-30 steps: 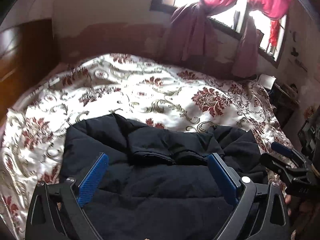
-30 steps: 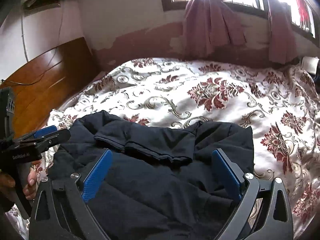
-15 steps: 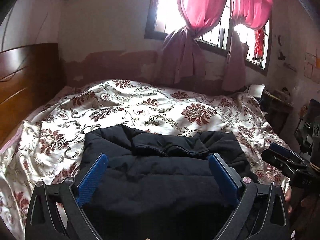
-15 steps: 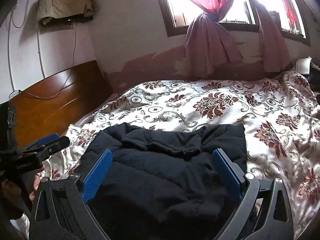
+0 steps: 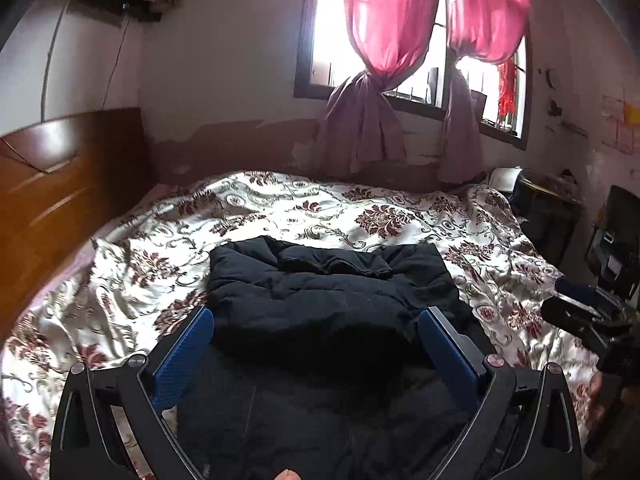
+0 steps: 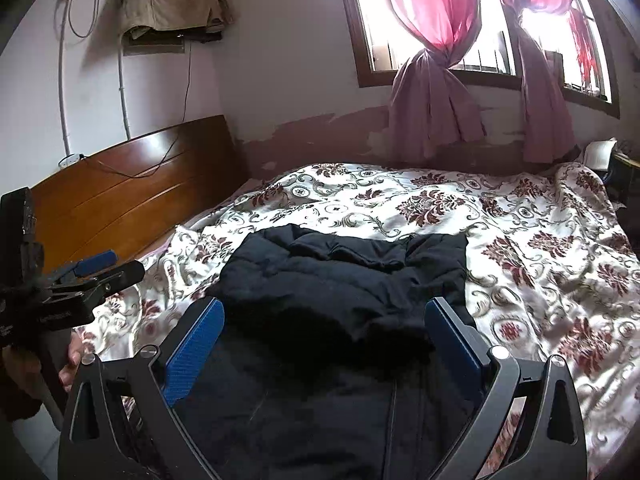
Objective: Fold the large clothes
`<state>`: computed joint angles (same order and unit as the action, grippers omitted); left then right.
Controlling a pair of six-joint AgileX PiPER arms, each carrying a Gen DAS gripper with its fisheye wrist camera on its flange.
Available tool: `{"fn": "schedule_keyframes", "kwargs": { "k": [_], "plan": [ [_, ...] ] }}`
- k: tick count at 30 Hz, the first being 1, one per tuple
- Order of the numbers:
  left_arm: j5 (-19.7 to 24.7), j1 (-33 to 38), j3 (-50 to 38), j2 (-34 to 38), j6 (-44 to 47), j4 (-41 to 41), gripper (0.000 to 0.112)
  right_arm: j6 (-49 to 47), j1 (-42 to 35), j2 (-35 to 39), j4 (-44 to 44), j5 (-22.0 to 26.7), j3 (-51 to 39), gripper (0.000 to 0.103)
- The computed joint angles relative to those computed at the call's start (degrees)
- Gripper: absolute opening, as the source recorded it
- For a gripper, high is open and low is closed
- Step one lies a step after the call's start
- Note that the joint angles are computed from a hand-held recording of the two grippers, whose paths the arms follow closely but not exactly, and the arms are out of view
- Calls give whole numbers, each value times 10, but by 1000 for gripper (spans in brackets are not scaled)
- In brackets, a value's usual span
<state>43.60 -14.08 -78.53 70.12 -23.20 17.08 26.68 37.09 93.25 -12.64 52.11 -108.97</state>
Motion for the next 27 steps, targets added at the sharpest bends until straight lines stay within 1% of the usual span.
{"fn": "schedule_keyframes", "kwargs": {
  "k": [4,6,10,14,16,19,21,24,27],
  "plan": [
    [39,-68,41,-64,-66,82,103,24,36,-51,-30,17,44,99],
    [50,-96,56,-85,-84,106,103,37,55,-78,-44,21,69,99],
    [91,-165,85,-126,-130,157,103,70,97,-132,-69,32,115,99],
    [128,-232,122,-166,-173,202,103,114,164,-174,-131,62,152,99],
    [152,-270,140,-181,-201,229,103,138,199,-189,-161,80,170,99],
    [204,-338,168,-205,-259,279,103,170,243,-198,-199,104,188,99],
    [228,-368,187,-223,-286,298,103,195,275,-207,-224,120,203,99],
    [262,-399,216,-251,-313,311,103,229,322,-216,-263,140,228,99],
    [243,-354,244,-288,-262,261,103,274,355,-229,-289,145,268,99]
  ]
}}
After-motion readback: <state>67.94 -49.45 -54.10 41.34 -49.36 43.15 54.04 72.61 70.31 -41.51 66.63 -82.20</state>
